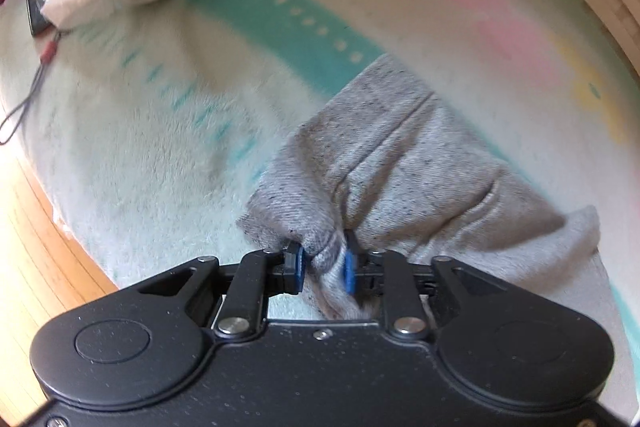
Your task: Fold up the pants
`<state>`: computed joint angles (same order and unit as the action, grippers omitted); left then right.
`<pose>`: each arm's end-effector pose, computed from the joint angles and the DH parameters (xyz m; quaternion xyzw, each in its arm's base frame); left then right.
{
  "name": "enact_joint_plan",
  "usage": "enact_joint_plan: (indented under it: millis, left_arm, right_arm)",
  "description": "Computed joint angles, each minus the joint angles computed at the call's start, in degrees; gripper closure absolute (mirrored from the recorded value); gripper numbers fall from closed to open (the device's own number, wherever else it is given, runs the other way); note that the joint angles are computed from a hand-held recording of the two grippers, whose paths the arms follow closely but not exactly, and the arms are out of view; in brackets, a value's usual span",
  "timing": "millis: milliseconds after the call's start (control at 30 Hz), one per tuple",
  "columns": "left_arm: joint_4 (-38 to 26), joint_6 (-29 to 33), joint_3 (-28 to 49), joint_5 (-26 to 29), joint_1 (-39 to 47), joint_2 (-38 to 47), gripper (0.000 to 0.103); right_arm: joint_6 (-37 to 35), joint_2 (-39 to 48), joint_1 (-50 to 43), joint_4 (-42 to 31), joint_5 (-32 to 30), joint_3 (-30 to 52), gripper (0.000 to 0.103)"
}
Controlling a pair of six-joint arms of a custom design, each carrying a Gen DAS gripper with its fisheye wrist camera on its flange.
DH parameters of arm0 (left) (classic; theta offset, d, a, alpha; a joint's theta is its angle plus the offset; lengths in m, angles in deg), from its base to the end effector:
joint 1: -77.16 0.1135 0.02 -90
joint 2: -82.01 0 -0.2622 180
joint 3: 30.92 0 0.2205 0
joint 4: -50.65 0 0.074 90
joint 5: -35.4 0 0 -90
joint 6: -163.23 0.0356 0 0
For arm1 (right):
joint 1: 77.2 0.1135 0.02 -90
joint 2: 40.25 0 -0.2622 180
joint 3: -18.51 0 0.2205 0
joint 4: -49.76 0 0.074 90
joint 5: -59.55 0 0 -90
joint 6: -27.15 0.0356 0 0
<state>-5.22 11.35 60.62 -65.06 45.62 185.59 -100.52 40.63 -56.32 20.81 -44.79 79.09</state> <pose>0.2916 -0.1714 0.2214 -0.2726 0.9388 -0.0775 0.1959 0.2361 0.0995 0.2137 -0.4927 0.7901 0.0653 0.3588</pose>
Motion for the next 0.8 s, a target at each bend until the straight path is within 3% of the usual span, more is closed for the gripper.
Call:
enact_joint_plan:
  millis: [100,167,233,400,633,700,800]
  left_arm:
    - [-4.16,-1.78,3.49,-2.88,0.01,1.08,0.054]
    - [-7.33,-4.61,5.38,-6.75,-0.98,0.89,0.051]
    - [-9.14,-7.37,6.50,-9.32,-2.54,0.23,0.051]
    - [-14.30,-7.33,12.22,-13.83,-5.21,2.32,0.051]
    - [-20.41,-9.74,15.69,-18.11,-3.16,5.68,0.052]
    - [-21.49,-11.85,15.78,-19.53,-2.94,5.42,0.060]
    - [-18.54,-10.56,14.57,-18.44,-4.29,3.67,0.059]
  right_arm:
    - [0.99,-1.06,-2.99,-4.36,-4.07,2.47,0.084]
    - [1.60,-1.87,-5.35,-7.35,-7.43,4.14,0.084]
    - [1.20,-2.99,-7.80,-9.39,-10.55,5.05,0.084]
    - [-0.85,-5.94,-14.02,-12.44,-15.80,5.66,0.083]
    - [5.17,0.93,-20.78,-14.87,-11.84,10.00,0.084]
    - [3.39,3.54,-21.55,-18.47,-9.57,11.24,0.084]
    - [-0.44,5.14,-21.76,-22.13,-6.98,9.87,0.084]
